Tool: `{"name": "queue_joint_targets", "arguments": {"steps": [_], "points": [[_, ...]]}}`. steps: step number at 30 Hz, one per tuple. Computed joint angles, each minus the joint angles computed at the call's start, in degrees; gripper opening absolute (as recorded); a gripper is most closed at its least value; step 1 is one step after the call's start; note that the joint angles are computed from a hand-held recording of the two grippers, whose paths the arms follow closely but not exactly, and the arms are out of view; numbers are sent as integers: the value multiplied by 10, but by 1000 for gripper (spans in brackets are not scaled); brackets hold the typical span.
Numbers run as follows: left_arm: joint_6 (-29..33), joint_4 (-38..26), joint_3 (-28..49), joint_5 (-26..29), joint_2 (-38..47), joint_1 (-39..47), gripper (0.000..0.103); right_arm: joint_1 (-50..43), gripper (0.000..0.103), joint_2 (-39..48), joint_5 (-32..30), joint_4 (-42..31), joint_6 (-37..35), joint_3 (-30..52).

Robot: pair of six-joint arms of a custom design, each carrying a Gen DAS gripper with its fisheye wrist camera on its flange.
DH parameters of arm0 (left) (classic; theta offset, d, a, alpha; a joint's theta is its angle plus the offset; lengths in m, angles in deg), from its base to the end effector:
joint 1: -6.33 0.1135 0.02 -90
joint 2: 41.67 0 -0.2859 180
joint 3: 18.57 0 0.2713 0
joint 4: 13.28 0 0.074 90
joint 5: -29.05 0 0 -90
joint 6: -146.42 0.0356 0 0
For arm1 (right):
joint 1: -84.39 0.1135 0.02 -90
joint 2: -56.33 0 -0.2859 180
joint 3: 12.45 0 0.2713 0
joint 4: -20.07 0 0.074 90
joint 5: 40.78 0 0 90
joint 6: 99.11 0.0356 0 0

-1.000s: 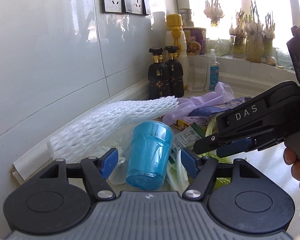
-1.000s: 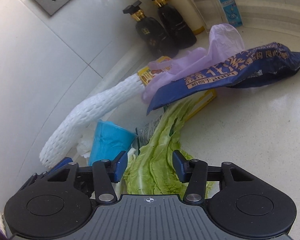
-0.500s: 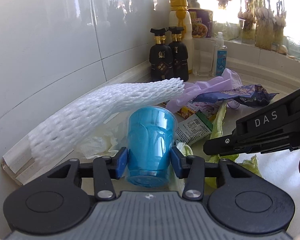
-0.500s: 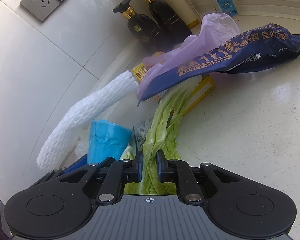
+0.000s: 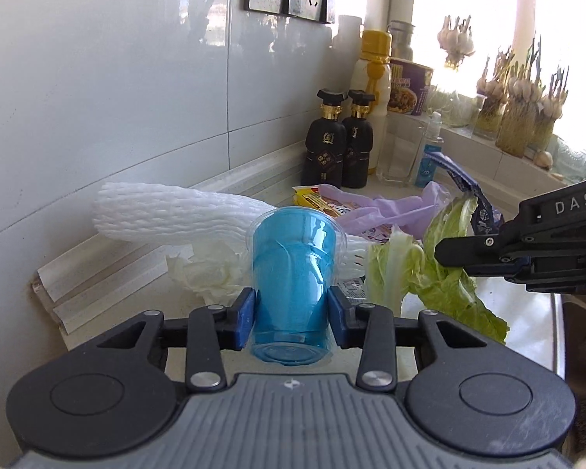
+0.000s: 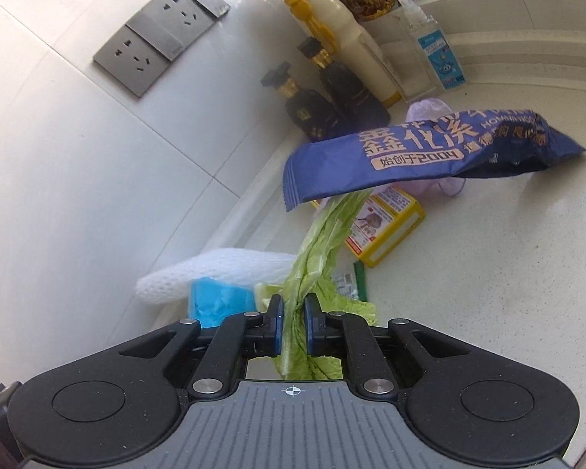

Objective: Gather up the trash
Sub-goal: 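Lift the blue cup and lettuce leaf and carry both over the wastebasket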

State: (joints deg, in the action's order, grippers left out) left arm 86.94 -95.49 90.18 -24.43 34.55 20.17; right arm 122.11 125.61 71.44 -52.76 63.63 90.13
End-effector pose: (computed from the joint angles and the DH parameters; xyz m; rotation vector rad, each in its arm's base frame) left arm 0.2449 0.0385 0.4588 0.5935 2.1774 -0.3740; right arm 0.1887 0.1289 0.4618 0.8813 2.0967 0.6232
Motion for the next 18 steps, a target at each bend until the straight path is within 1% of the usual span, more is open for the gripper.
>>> {"name": "queue_joint_targets", "arguments": {"steps": [5,7,11,18], "points": [[8,-47,36,40,4,31,36,39,11,7,51,-38,8,60],[20,-78,60,58,13,46,35,49,11,9,66,-50,10,82],[39,-118,89,86,20,69,35,79,10,13,101,-70,17,117],[62,-149,108,112,17,95,35,138,10,29,162,-115,32,183]]}}
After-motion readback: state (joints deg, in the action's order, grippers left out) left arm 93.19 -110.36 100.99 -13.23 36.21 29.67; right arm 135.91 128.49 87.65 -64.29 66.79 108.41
